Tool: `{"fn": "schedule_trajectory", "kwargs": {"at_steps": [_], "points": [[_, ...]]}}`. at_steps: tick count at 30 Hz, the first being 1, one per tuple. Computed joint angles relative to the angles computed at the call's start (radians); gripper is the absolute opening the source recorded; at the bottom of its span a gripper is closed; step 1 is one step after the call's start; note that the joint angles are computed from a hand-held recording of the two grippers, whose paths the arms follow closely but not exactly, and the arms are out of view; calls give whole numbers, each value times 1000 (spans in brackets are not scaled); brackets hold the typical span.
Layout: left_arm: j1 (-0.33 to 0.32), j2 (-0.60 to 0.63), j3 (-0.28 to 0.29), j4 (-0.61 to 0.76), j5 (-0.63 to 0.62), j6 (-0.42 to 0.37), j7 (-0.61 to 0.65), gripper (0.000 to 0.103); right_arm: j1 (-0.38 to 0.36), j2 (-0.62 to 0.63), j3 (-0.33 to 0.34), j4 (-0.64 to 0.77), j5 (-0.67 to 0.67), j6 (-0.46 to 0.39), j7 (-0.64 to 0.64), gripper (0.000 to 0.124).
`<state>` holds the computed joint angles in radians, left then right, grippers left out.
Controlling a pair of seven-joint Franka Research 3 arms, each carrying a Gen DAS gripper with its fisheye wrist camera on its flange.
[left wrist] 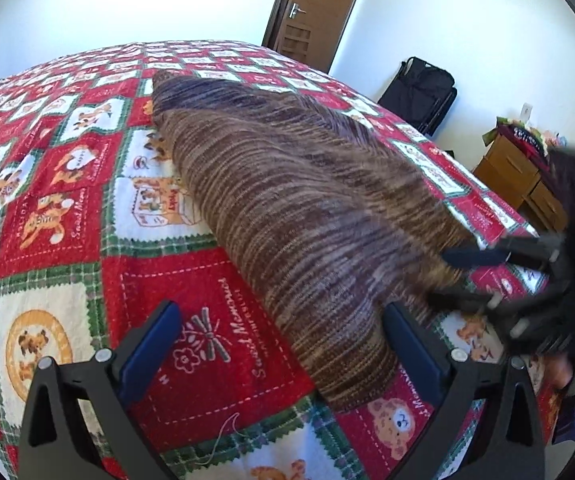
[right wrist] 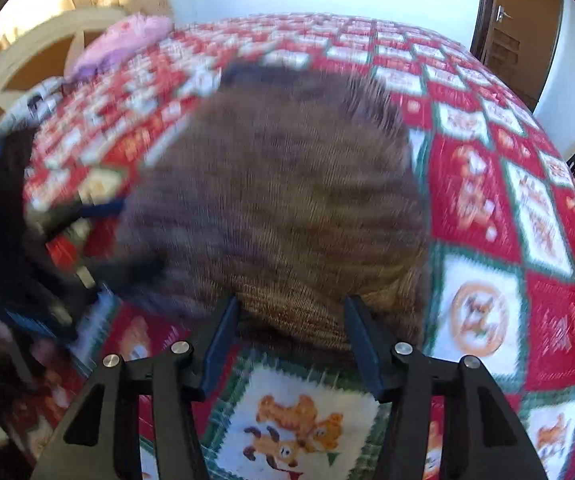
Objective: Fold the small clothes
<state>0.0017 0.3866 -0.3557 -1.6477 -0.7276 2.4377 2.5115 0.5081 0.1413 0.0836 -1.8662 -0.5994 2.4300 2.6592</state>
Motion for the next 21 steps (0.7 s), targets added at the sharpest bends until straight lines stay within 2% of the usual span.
{"fn": "schedule_trajectory", "kwargs": {"at_steps": [3, 6, 11, 14, 17, 21], "points": [[-5, -2, 1, -4, 9, 10, -2, 103, 2, 20, -21, 72, -123, 3, 33, 56], [-6, -3, 2, -7, 16, 16, -4, 103, -7, 105, -47, 201, -145, 1, -2, 56], [-11, -8, 2, -16, 34, 34, -10, 103, -31, 308, -90, 448, 13, -79, -151, 56], [-11, -8, 0, -17, 38, 37, -10, 103, -38, 358, -131, 487, 117, -137, -182, 56], [-12, -10, 0, -21, 43, 43, -12, 103, -59, 279, -147, 335, 158, 28, -127, 56], [-14, -14, -1, -26, 51, 61, -16, 103, -59, 202, -159, 216, 163, 143, -121, 56]]}}
